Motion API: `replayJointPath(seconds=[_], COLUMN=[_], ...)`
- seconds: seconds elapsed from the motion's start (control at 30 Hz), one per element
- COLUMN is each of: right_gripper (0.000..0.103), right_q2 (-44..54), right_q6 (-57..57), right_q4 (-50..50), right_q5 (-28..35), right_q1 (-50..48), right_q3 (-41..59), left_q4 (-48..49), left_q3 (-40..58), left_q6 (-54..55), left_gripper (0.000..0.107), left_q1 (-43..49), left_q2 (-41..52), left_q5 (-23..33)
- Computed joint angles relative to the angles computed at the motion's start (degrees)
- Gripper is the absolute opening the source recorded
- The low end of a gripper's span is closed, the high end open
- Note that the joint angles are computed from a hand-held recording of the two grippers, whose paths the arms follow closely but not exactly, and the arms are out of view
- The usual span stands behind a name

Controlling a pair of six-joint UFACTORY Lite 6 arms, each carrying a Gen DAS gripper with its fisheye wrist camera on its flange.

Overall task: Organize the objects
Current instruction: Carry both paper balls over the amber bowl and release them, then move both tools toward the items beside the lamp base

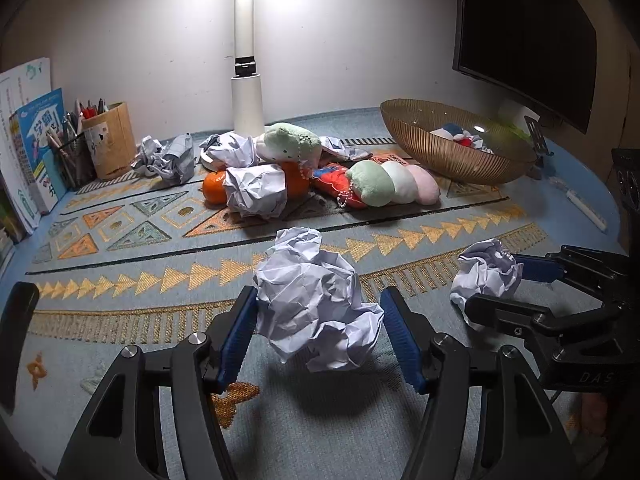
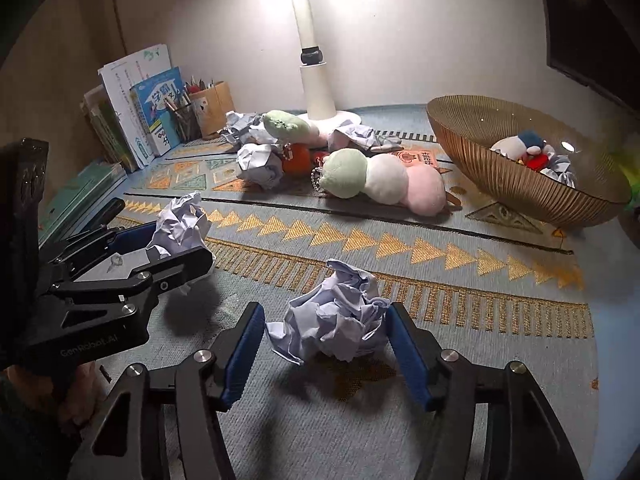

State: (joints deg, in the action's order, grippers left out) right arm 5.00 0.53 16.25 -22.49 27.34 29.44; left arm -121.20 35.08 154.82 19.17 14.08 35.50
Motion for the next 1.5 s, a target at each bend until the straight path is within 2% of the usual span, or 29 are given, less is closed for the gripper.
replayJointPath(seconds=[0.3, 0.47, 0.53, 0.63, 0.77, 0.87, 0.93, 1.0, 1.07, 1.1, 1.13, 1.17, 1.2, 1.3, 1.43, 1.5], right_gripper=[0.054, 0.054, 0.054, 0.054, 0.054, 0.054, 0.054, 0.054, 0.055, 0.058, 0.064, 0.068, 0.069, 0.069, 0.069, 0.071], right_q2=[-3.1, -7.4, -11.7, -21.4, -31.5, -26.6, -20.4, -13.9, -7.6, -4.3, -1.4, 0.5, 1.6, 0.1, -6.4, -10.7], right_q6=[-4.2, 6.2, 13.6, 18.2, 36.3, 49.0, 47.2, 40.7, 41.9, 45.4, 49.9, 52.5, 55.7, 65.2, 66.3, 69.7], right_q4=[5.8, -5.6, -13.4, -19.8, -41.3, -55.1, -53.3, -46.5, -48.3, -52.3, -56.8, -58.9, -61.8, -70.9, -71.4, -72.8], right_q5=[-3.2, -3.2, -2.1, 2.7, 10.5, 9.7, 10.3, 10.6, 10.2, 10.1, 10.6, 11.2, 11.0, 7.1, 7.1, 5.0], right_q1=[2.0, -1.4, -4.6, -10.7, -23.8, -33.4, -37.2, -39.2, -40.7, -41.5, -42.1, -42.4, -43.2, -45.0, -41.4, -38.5], right_q3=[-2.8, -5.9, -8.1, -10.1, -6.4, 1.2, 7.2, 12.5, 17.6, 20.4, 23.0, 24.8, 25.8, 23.6, 16.9, 11.1], left_q4=[0.1, -0.8, 5.8, 13.2, 16.1, 16.1, 17.6, 20.1, 19.6, 20.1, 22.4, 25.8, 27.6, 23.0, 19.5, 15.5], left_q3=[-1.7, -2.5, -1.5, 1.4, 12.0, 24.5, 34.0, 42.8, 49.5, 52.7, 56.1, 58.3, 59.3, 53.0, 37.4, 27.1], left_q6=[1.6, 2.7, -5.2, -17.6, -29.5, -34.6, -39.1, -43.9, -45.1, -46.3, -49.4, -53.7, -56.2, -51.0, -44.5, -38.7], left_gripper=[0.059, 0.057, 0.057, 0.057, 0.057, 0.057, 0.057, 0.057, 0.057, 0.058, 0.064, 0.084, 0.091, 0.091, 0.092, 0.099], left_q1=[0.8, -1.7, -2.7, -7.0, -17.3, -24.7, -28.7, -31.2, -33.0, -33.7, -34.3, -34.6, -34.6, -32.5, -25.3, -19.1], left_q2=[-1.5, -3.1, -4.8, -8.7, -7.6, 0.4, 7.7, 14.7, 20.4, 23.2, 25.8, 27.6, 28.5, 24.6, 13.2, 6.7], left_q5=[2.3, 0.9, 1.1, 2.3, 0.2, -3.2, -6.1, -7.7, -9.4, -10.4, -11.3, -12.3, -13.1, -11.7, -7.4, -3.0])
